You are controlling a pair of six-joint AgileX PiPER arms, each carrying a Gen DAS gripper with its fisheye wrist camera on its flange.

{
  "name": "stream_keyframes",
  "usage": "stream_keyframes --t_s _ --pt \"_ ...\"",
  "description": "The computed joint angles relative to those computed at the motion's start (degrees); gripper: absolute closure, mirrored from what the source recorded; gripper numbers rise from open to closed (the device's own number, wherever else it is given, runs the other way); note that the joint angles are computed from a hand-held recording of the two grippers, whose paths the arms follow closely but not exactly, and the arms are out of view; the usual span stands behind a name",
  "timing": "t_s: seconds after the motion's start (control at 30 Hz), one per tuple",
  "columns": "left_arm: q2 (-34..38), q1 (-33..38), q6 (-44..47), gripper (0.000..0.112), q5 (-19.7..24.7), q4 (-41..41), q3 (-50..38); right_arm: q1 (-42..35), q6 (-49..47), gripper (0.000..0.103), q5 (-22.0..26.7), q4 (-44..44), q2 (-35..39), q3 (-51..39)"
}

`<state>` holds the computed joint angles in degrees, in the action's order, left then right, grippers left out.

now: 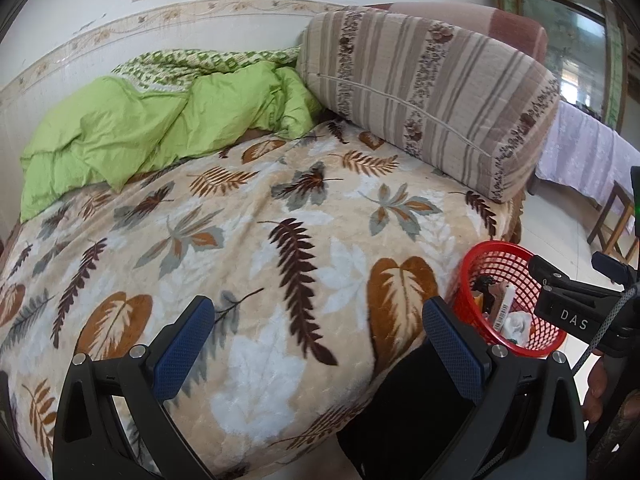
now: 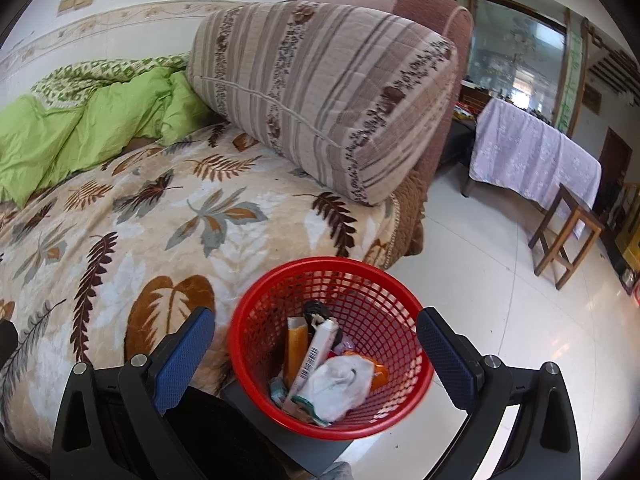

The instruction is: Collect trash

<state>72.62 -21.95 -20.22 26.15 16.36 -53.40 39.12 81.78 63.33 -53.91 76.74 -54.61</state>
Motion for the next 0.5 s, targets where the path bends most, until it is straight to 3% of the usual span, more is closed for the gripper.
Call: stream_keyframes --t_s 0.23,0.37,0.5 --pt "0.1 19.7 22.9 0.009 1.9 -24.7 -0.2 1.2 -8.4 0.002 -7.6 0.7 11.8 -12.4" --pt "4.8 34.6 33.6 0.009 4.8 -36.4 -2.3 0.6 -19.2 0.002 -13.3 8.5 22.4 -25.2" --pt "12.8 41.6 28.1 0.009 3.4 -30.1 -6.0 -0.2 -27.4 0.002 -15.9 15.6 35.9 -40.9"
